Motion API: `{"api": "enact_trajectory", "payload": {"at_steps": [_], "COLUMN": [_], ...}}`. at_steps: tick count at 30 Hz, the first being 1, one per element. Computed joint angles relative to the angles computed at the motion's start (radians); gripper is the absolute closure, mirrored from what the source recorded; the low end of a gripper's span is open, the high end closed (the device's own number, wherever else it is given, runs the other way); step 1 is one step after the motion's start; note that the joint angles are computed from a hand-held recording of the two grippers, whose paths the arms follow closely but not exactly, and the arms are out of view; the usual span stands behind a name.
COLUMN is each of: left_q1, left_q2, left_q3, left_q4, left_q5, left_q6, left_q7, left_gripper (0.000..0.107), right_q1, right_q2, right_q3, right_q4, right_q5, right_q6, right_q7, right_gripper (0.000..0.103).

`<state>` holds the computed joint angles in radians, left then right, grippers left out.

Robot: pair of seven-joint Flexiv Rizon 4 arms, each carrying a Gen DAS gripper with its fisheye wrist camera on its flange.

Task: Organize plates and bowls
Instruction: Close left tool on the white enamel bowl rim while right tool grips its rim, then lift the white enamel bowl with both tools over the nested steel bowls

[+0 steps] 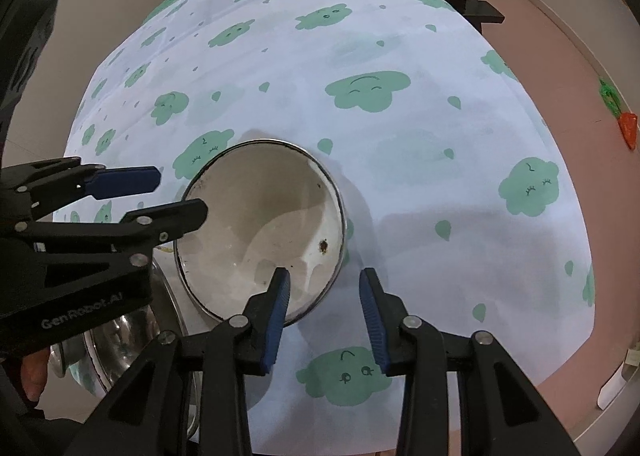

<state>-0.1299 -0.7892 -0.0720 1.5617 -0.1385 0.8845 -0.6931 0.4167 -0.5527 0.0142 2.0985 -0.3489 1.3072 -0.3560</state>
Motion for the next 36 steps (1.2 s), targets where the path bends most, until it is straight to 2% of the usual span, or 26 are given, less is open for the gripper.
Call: {"api": "enact_trajectory", "payload": {"at_steps": [1, 3, 5, 8, 36], "left_q1": [0.002, 0.001, -0.002, -0.001, 0.029], "left_q2": [0.000, -0.003, -0.006, -0.006, 0.054], "left_q3": [-0.003, -0.004, -0.001, -0.002, -0.023], "left_q4": [0.000, -0.005, -0.011, -0.009, 0.001], "left_q5": [-0.001, 0.001, 0.006, 0.006, -0.052], "left_q6": [-0.001, -0.018, -0.033, -0.044, -0.066], "left_q7": [0.004, 0.012, 0.015, 0.019, 0.059], "left_gripper": [0.062, 0.079, 0.091, 0.097, 0.098], "right_q1": [-0.001, -0.005, -0.006, 0.001, 0.025], "right_q2": [-0.001, -0.005, -0.010, -0.011, 0.041], "right_q3": [0.002, 0.006, 0.008, -0.001, -0.037], "right_q4": [-0.002, -0.005, -0.011, -0.015, -0.038], "right_q5": [0.001, 0.005, 0.008, 0.004, -0.108], "right_q6": [-0.002, 0.001, 0.002, -0.001, -0.072], "right_q7": [-0.002, -0.007, -0.013, -0.009, 0.075], "right_gripper": [0.074, 0.079, 0.083, 0.084, 0.085]}}
